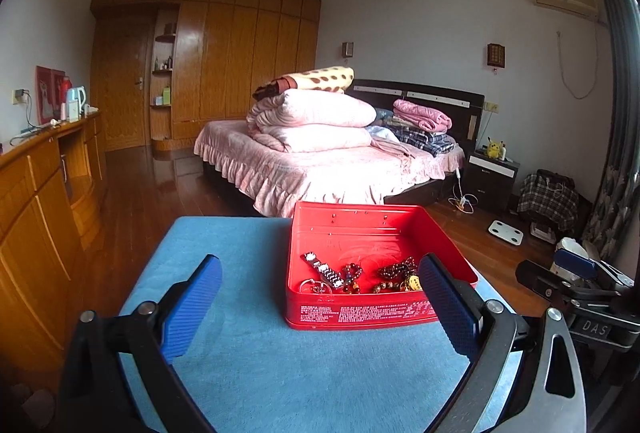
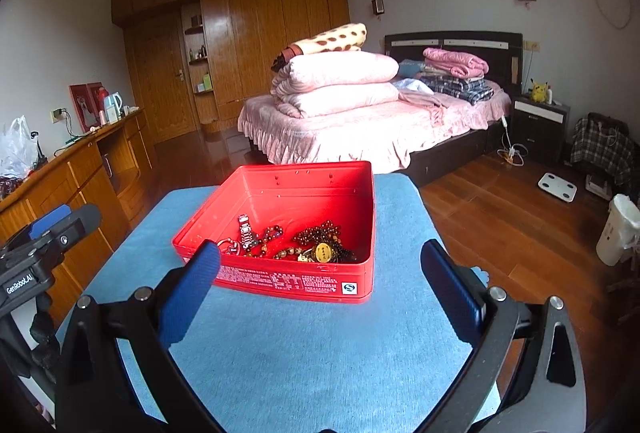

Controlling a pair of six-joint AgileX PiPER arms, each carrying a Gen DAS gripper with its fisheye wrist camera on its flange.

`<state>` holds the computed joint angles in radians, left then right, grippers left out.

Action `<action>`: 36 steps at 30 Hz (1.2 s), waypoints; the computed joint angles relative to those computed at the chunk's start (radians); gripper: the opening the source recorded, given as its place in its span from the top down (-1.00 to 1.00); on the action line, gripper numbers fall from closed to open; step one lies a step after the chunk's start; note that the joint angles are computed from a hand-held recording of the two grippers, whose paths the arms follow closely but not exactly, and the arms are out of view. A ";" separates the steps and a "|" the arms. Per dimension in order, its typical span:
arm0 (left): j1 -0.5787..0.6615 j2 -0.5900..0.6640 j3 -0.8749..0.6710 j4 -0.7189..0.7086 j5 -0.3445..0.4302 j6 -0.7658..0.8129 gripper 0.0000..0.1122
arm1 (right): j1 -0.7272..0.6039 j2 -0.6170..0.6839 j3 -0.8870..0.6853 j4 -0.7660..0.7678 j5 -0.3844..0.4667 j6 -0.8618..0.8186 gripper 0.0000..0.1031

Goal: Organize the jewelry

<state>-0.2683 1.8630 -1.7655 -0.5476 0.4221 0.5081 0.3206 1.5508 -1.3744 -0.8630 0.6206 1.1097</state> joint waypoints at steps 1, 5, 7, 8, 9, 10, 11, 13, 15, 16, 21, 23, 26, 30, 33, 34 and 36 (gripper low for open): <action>-0.003 -0.021 0.030 -0.007 -0.024 0.014 -0.72 | 0.017 -0.016 0.016 -0.045 0.008 0.041 -0.89; -0.010 -0.098 0.134 -0.044 -0.090 0.074 -0.72 | 0.068 -0.069 0.069 -0.174 0.026 0.148 -0.89; -0.007 -0.132 0.177 -0.087 -0.110 0.119 -0.72 | 0.099 -0.091 0.092 -0.232 0.045 0.196 -0.89; -0.005 -0.147 0.195 -0.105 -0.118 0.137 -0.72 | 0.108 -0.103 0.103 -0.248 0.049 0.207 -0.89; -0.004 -0.160 0.212 -0.128 -0.126 0.161 -0.72 | 0.118 -0.117 0.114 -0.259 0.053 0.214 -0.89; 0.003 -0.177 0.234 -0.175 -0.131 0.209 -0.72 | 0.125 -0.125 0.118 -0.264 0.058 0.214 -0.89; 0.005 -0.190 0.249 -0.201 -0.137 0.238 -0.72 | 0.134 -0.133 0.121 -0.270 0.065 0.216 -0.89; 0.008 -0.212 0.274 -0.243 -0.150 0.287 -0.72 | 0.151 -0.150 0.132 -0.284 0.077 0.220 -0.89; 0.013 -0.234 0.295 -0.285 -0.149 0.336 -0.72 | 0.170 -0.166 0.141 -0.298 0.087 0.227 -0.89; 0.014 -0.243 0.303 -0.292 -0.148 0.345 -0.72 | 0.177 -0.173 0.145 -0.302 0.091 0.229 -0.89; 0.016 -0.287 0.346 -0.323 -0.159 0.388 -0.72 | 0.214 -0.208 0.163 -0.315 0.112 0.241 -0.89; 0.018 -0.301 0.360 -0.336 -0.163 0.402 -0.72 | 0.229 -0.220 0.170 -0.325 0.123 0.250 -0.89; 0.017 -0.315 0.375 -0.360 -0.168 0.427 -0.72 | 0.255 -0.227 0.177 -0.350 0.153 0.267 -0.89; 0.014 -0.330 0.396 -0.395 -0.176 0.468 -0.72 | 0.274 -0.240 0.187 -0.366 0.172 0.280 -0.89; 0.009 -0.335 0.402 -0.373 -0.180 0.448 -0.72 | 0.286 -0.245 0.189 -0.374 0.183 0.286 -0.89; 0.009 -0.338 0.405 -0.374 -0.182 0.450 -0.72 | 0.289 -0.246 0.191 -0.378 0.186 0.288 -0.89; 0.007 -0.340 0.409 -0.385 -0.188 0.460 -0.72 | 0.297 -0.253 0.201 -0.395 0.192 0.302 -0.89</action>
